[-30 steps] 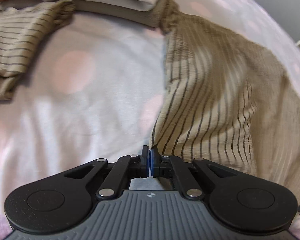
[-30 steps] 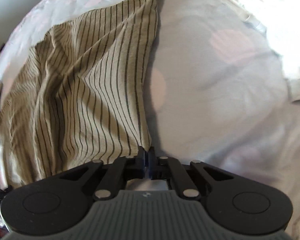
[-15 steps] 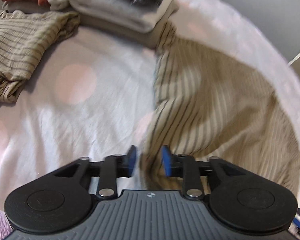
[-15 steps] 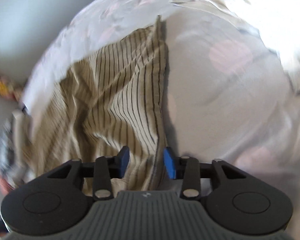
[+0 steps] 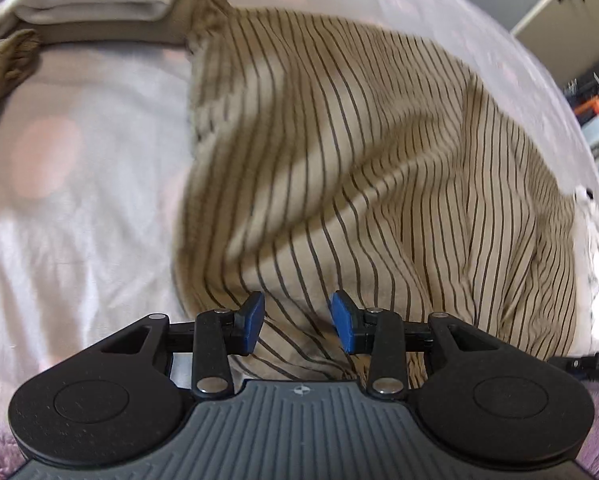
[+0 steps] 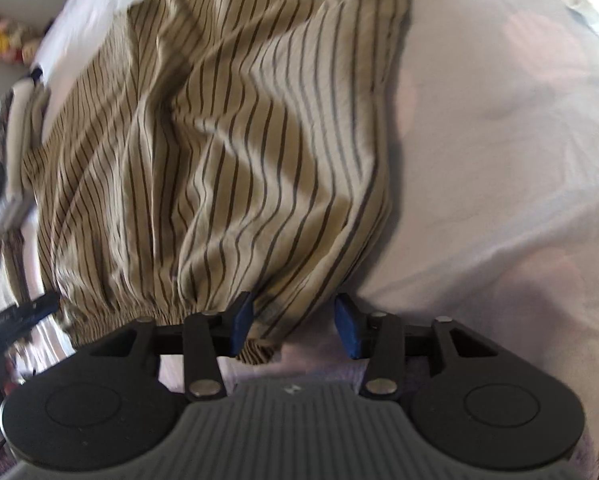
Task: Fold clothes
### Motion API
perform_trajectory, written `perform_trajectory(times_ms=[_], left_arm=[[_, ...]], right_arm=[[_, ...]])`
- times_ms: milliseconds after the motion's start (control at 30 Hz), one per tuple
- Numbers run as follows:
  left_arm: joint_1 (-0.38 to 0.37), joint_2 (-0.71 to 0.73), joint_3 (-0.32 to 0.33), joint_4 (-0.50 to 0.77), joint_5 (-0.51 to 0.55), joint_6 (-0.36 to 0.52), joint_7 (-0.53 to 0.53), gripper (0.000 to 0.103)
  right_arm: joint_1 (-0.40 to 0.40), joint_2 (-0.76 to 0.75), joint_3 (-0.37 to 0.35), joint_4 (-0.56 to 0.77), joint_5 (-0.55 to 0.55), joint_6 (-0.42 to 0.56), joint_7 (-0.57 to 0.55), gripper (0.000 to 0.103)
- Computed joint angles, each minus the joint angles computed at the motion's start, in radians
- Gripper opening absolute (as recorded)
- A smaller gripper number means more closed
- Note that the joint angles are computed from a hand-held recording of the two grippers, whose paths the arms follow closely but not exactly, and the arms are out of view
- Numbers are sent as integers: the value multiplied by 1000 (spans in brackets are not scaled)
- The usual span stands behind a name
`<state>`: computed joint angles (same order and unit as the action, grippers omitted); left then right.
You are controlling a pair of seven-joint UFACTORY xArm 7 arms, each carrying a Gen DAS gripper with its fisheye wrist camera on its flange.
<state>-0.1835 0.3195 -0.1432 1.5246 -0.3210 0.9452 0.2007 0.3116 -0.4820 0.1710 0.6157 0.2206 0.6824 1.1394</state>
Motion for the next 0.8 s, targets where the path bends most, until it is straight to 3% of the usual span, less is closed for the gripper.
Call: perform_trajectory(times_ms=[200,300,433,500,667,800], left_arm=[[-49,51,12,61,133,80,-36,34],[-69,56,13,63,181,81,-39,34],[-62,52,9,53,170,75,-40,34],[-56,45,7,44,157,68,-36,34],[-40,41,5,49,130,70,-9,34],[-29,28,1,33,99,48,8,34]], right_arm=[[36,32,-50,34,71,58,-110,53],[30,90,-46,103,56,114,-176,51],[15,148,-11,177,-1,182,-191,35],[7,137,2,180,-24,187,-176,11],[-8,8,26,108,-33,82,-73,7],[-40,15,82,188,-145,88,-5,6]])
